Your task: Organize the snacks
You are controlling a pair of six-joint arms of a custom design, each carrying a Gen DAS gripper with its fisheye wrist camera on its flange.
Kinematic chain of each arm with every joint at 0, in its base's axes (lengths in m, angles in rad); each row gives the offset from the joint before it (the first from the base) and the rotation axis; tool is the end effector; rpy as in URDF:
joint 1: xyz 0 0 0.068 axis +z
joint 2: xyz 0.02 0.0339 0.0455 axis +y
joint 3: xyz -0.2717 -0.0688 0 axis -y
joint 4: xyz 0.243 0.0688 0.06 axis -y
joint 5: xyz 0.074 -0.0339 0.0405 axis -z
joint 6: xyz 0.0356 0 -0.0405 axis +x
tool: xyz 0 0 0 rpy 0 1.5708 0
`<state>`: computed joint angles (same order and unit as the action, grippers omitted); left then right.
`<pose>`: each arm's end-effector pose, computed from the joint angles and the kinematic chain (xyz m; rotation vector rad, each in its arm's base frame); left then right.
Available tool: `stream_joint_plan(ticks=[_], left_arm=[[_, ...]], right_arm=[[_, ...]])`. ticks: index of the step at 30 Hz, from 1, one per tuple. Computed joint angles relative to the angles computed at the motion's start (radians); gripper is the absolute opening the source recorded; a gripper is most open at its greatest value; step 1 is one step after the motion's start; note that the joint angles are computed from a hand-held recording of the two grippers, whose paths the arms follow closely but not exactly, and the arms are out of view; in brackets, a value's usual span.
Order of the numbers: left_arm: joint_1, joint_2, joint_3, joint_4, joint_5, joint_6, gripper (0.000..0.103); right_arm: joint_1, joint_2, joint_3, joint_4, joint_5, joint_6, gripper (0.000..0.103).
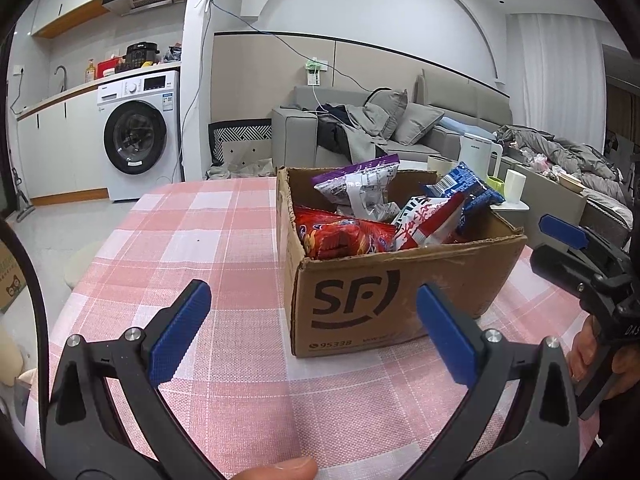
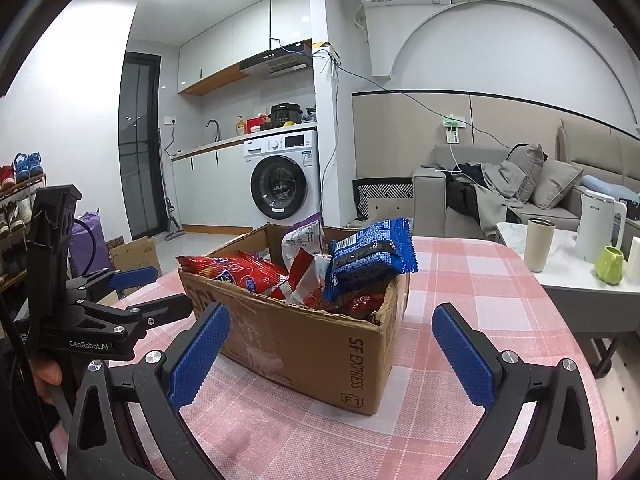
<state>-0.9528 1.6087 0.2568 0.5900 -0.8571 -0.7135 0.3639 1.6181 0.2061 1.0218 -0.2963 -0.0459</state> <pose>0.1448 -0.1572 0.0937 -0.1497 2.0342 -0.0190 0.2117 0.0917 0.1133 -0.5926 1.8853 0.4984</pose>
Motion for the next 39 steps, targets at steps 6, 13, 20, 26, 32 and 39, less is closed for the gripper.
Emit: stream_joint_plan(ticks=[6,13,20,26,32,39], left_arm=[[0.002,0.01,-0.003,0.018,0.001,0.01,0.102],[-0.007,0.026,0.0,0.034,-0.005,0.023,0.102],[-0.007,0.028,0.002,0.035,-0.002,0.024,0.102],[-0.007,0.027,-0.001,0.039,-0.001,0.027,0.102],[-0.007,0.026,-0.001,0.038,-0.001,0.027,0.102],[-0.006,0.024,-0.002,0.038,-0.001,0.027,0.102]], right_arm=[[0.0,0.001,-0.001,0.001,0.0,0.0,0.103],[0.0,0.002,-0.002,0.004,0.0,0.001,0.103],[-0.001,0.0,-0.002,0.002,-0.001,0.0,0.103],[-0.002,0.0,-0.002,0.001,-0.002,0.001,0.103],[-0.002,-0.001,-0.002,-0.001,-0.002,0.0,0.103],[-0.003,-0.003,-0.001,-0.003,-0.003,0.001,0.103]])
